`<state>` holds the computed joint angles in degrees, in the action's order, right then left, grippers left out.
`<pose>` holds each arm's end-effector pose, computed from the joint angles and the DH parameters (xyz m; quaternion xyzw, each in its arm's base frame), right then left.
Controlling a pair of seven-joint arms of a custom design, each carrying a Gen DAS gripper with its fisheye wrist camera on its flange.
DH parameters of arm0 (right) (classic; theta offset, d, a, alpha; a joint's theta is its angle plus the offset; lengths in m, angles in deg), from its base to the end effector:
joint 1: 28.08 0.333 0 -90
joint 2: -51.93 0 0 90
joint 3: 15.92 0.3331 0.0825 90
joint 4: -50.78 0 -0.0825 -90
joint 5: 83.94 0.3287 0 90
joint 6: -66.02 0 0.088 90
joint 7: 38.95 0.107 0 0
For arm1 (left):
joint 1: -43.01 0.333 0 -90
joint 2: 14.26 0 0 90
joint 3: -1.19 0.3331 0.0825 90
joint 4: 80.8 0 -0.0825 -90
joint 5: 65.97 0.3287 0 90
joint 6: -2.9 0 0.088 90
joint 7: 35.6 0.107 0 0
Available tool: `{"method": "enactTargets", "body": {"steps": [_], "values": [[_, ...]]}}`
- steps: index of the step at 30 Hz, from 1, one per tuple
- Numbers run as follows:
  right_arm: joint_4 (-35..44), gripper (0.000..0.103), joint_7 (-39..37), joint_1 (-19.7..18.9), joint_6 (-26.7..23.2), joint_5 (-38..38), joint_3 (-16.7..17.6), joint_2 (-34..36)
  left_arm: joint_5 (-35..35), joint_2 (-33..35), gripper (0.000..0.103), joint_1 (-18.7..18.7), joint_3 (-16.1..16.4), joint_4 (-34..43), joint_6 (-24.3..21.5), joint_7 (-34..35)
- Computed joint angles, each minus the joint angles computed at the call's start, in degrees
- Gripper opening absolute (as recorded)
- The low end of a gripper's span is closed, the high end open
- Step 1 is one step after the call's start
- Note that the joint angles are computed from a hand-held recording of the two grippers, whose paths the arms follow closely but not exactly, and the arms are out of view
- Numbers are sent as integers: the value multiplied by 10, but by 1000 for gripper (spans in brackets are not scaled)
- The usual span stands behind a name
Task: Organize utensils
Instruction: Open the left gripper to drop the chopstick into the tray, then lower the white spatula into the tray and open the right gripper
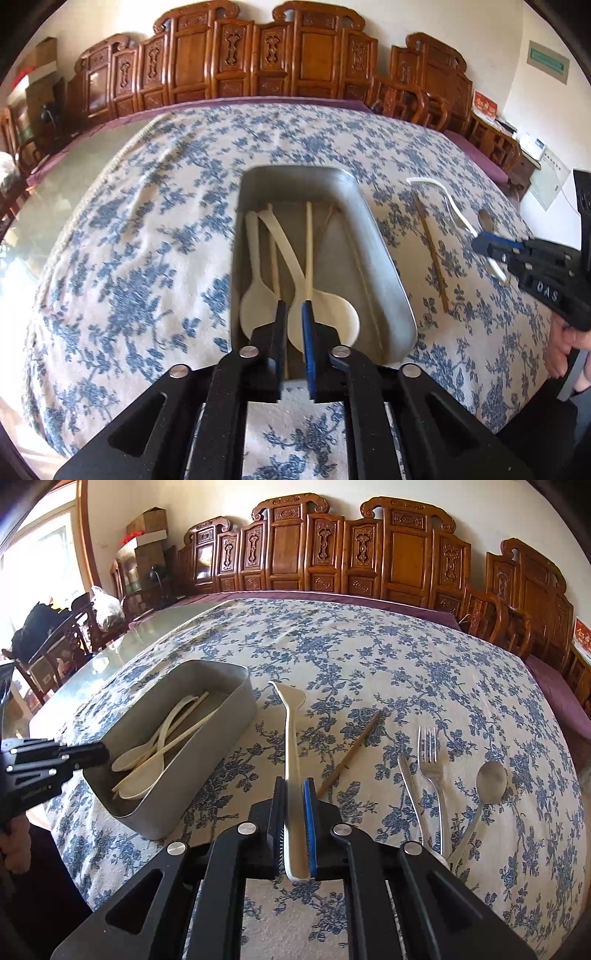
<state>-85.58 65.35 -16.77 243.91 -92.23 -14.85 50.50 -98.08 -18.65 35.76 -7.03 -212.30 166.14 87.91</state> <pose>0.4876 0.1195 0.4754 -0.6929 0.6211 -0.2165 0.2956 0.4871 -0.1070 0.4978 -0.5318 0.7775 -0.2992 0.1521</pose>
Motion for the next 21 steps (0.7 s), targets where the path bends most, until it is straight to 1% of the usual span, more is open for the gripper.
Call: {"method": "enactTargets", "body": {"steps": [2,4,12,16,21], "values": [[1,11,-5,4,-1,9,2,-1,3,-2,12,2,1,-2,12,-4],[3,11,-31,15,1,44,4,-1,4,-3,12,3,2,-1,19,-7],[26,11,-62,42,-2,93,20,8,14,2,13,14,8,7,25,-24],[44,11,-34,45,-14,66,27,16,23,4,13,17,8,9,30,-31],[69,11,-19,48,-21,69,34,29,13,6,13,20,12,14,28,-24]]}}
